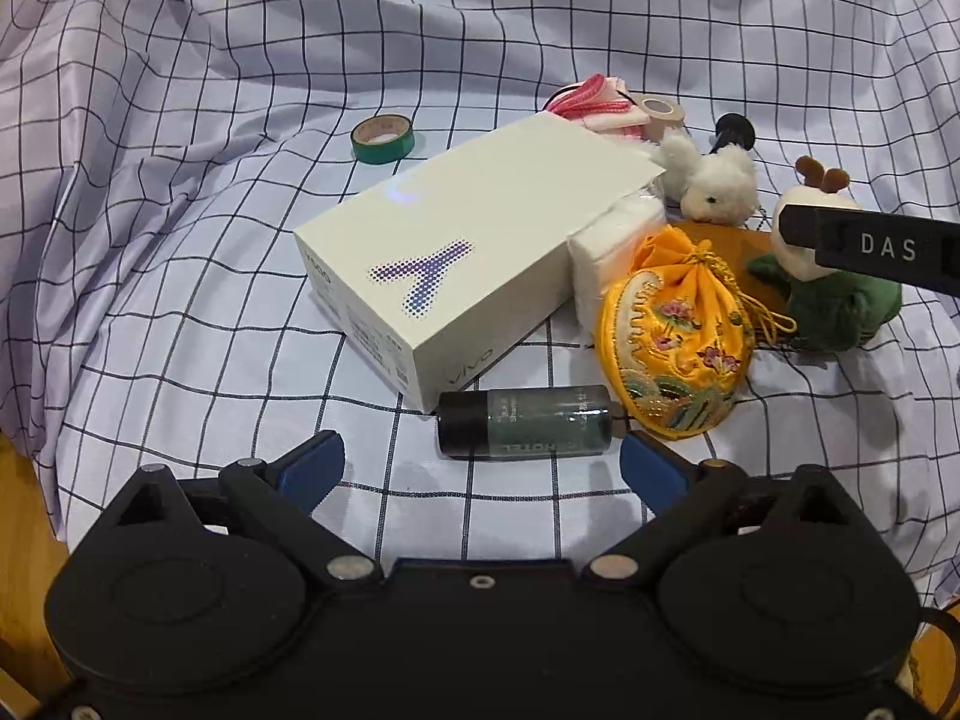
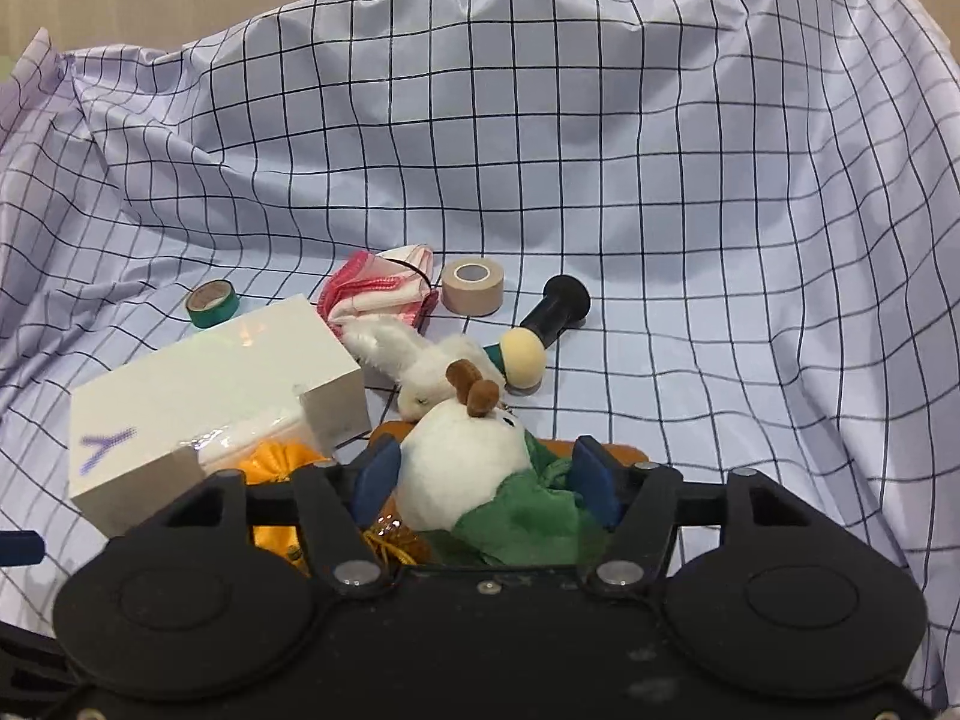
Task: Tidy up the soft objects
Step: 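Close the right gripper on the white-green plush toy and lift it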
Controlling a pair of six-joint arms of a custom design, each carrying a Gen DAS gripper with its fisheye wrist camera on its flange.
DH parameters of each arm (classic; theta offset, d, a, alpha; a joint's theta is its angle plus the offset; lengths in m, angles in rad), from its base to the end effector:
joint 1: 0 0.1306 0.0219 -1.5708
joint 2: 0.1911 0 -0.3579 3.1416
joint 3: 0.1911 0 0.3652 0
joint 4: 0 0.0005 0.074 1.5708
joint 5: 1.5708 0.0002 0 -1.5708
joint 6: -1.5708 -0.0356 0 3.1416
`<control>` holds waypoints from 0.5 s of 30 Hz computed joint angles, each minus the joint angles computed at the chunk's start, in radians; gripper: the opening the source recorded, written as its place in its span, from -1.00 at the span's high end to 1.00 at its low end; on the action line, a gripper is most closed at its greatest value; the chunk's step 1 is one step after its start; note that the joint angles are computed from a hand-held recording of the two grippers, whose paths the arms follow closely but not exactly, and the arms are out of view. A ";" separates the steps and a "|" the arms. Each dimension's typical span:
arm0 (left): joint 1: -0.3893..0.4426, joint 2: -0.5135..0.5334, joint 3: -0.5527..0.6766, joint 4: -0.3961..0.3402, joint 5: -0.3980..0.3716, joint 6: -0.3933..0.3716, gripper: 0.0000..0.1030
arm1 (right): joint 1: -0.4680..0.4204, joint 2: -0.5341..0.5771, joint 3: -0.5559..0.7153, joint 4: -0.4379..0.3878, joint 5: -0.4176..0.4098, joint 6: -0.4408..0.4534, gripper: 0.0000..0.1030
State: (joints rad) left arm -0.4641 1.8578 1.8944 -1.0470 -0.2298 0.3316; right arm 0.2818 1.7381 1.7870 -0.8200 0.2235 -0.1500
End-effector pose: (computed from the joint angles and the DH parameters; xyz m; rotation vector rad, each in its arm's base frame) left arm 0.5481 -0.2658 0.3696 0.0840 2.5393 -0.0130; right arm 0.5691 0.1560 0.4077 -0.0429 2.3180 -0.0442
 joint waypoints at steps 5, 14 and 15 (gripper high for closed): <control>0.004 0.018 0.010 0.000 0.008 0.023 -0.86 | 0.002 0.010 0.000 0.023 0.013 0.027 -0.27; 0.007 0.031 0.010 0.019 0.022 0.046 -0.83 | 0.010 -0.013 -0.042 0.076 0.000 0.071 0.12; 0.006 0.031 0.009 0.021 0.024 0.041 -0.83 | 0.009 -0.016 -0.045 0.077 -0.002 0.068 0.12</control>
State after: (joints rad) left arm -0.4577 1.8888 1.9032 -1.0264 -0.2058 0.3726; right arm 0.2907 1.7217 1.7418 -0.7426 0.2212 -0.0825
